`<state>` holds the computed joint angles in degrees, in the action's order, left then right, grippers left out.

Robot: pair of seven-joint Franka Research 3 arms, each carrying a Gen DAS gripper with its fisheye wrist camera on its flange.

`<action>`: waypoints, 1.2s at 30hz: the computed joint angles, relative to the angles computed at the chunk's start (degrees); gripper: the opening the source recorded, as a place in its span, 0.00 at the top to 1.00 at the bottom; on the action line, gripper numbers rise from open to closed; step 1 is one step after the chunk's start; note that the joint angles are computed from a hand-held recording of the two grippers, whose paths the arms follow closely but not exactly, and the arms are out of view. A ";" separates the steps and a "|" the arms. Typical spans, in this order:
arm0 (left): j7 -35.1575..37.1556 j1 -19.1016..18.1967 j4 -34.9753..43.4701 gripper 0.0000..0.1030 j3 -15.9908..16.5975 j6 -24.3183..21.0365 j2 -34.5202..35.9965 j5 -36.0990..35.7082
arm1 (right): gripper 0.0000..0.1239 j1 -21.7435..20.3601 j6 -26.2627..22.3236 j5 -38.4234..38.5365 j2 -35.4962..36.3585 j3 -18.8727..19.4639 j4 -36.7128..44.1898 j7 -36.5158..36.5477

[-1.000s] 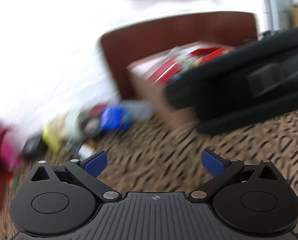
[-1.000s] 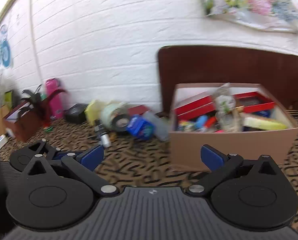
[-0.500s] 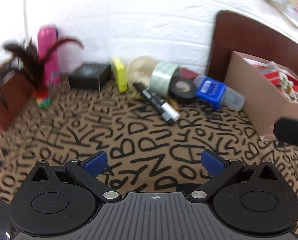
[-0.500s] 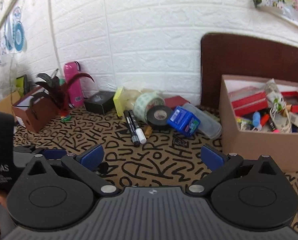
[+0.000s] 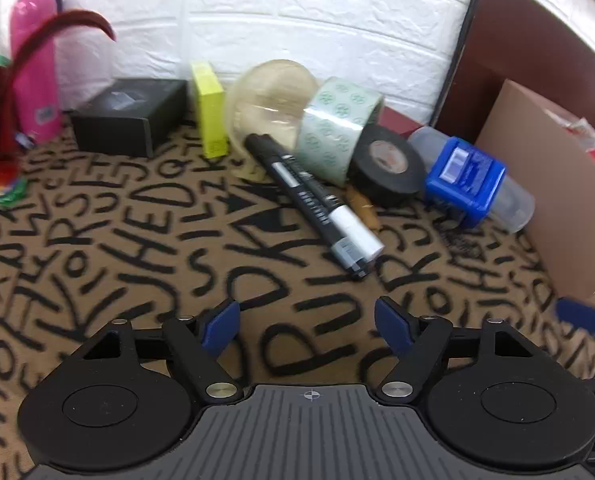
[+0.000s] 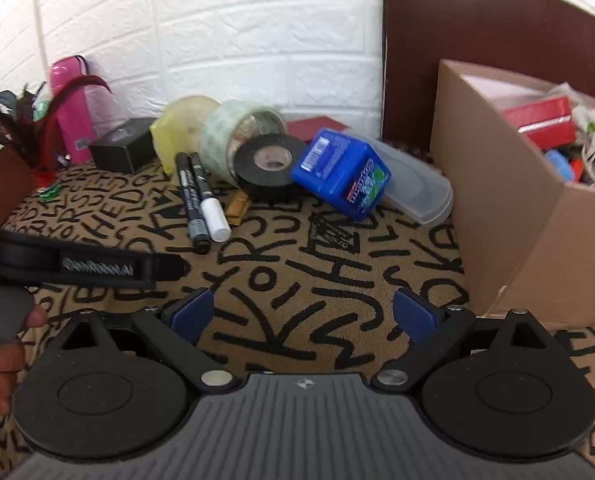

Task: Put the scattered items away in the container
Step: 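Grasp the black marker with the left gripper while the right gripper grasps the white-capped marker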

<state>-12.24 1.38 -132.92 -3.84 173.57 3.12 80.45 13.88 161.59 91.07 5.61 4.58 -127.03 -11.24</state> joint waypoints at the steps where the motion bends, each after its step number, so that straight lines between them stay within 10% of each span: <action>1: -5.58 0.23 1.12 0.18 0.57 2.44 0.54 5.82 | 0.22 0.01 -0.05 -0.21 0.58 0.01 0.49 0.39; 7: -5.33 0.37 6.15 0.23 0.78 3.17 5.53 8.05 | 0.22 -0.08 0.50 -1.02 4.12 0.65 3.42 1.95; 14: -4.57 0.68 4.14 0.83 2.30 1.66 3.67 6.45 | 0.23 -0.12 0.40 0.51 5.84 1.91 5.03 -0.84; 18: -11.33 2.45 3.08 0.84 2.65 1.81 2.57 11.43 | 0.24 0.41 -0.44 0.97 6.99 2.56 6.15 -1.56; 20: -14.40 3.75 4.07 0.62 2.64 4.22 3.06 14.87 | 0.27 1.02 0.05 3.02 7.61 3.05 6.92 -4.41; 26: -8.54 4.47 5.68 0.57 2.17 3.15 4.66 11.56 | 0.46 2.85 1.20 5.84 10.57 3.74 10.95 -8.62; 30: -7.91 4.28 5.97 0.89 2.14 1.75 5.12 12.22 | 0.66 3.01 0.78 3.86 11.93 4.05 12.68 -6.29; 36: -6.73 4.48 2.45 0.90 2.01 3.24 2.25 11.72 | 0.82 2.20 -1.07 1.50 7.94 3.96 7.58 -4.96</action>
<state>-18.96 5.86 -130.47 -1.83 176.81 5.37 92.17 16.07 160.52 92.57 13.55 8.54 -119.45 -16.20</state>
